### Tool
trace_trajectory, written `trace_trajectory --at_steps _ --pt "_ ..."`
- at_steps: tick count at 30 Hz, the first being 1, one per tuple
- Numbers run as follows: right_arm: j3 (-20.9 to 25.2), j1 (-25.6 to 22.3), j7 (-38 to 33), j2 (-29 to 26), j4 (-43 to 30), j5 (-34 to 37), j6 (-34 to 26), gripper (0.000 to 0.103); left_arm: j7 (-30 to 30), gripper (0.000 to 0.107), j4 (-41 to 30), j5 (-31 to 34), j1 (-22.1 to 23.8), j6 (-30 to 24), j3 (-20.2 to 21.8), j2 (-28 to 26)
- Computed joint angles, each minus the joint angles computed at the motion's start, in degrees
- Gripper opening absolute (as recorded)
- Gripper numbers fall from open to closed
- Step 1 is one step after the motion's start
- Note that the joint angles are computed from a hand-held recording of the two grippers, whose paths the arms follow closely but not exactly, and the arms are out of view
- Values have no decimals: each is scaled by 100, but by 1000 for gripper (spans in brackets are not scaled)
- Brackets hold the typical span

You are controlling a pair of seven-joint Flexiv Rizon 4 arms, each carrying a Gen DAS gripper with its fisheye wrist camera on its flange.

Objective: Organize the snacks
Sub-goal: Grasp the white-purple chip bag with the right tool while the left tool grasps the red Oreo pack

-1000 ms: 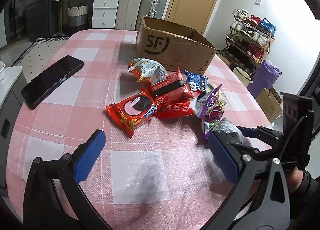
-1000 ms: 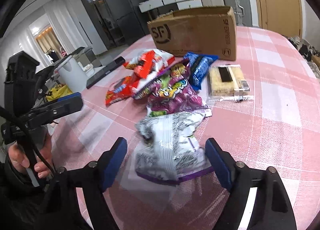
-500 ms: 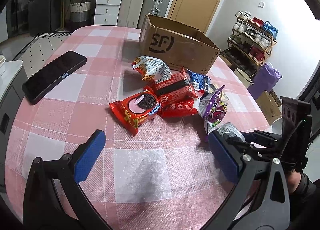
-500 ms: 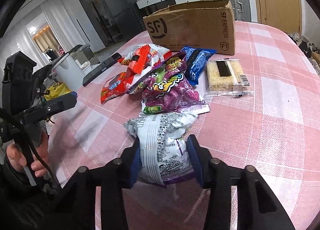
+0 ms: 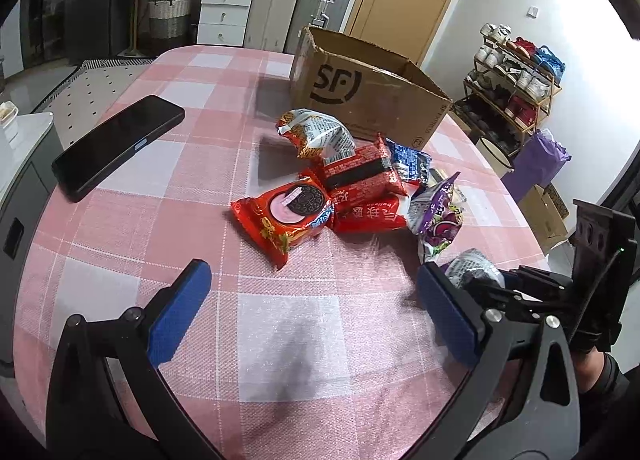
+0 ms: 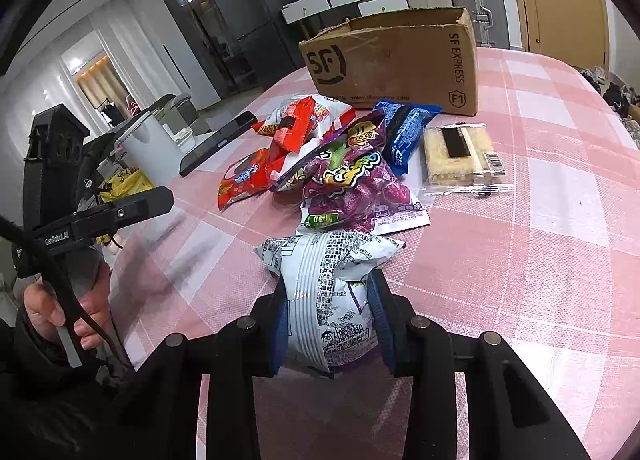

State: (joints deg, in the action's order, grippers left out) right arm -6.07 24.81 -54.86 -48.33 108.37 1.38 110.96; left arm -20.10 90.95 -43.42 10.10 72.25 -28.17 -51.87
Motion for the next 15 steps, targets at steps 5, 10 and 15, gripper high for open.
trace_trajectory --at_steps 5,10,15 --pt "-55 66 -8 9 66 115 98 36 -124 102 -89 86 -74 -44 107 -37" --pt "-50 79 -23 43 147 227 263 36 -355 102 -235 228 -217 -66 280 -106" --pt "-97 137 -66 93 221 385 388 36 -847 102 -615 489 -454 -302 611 -284"
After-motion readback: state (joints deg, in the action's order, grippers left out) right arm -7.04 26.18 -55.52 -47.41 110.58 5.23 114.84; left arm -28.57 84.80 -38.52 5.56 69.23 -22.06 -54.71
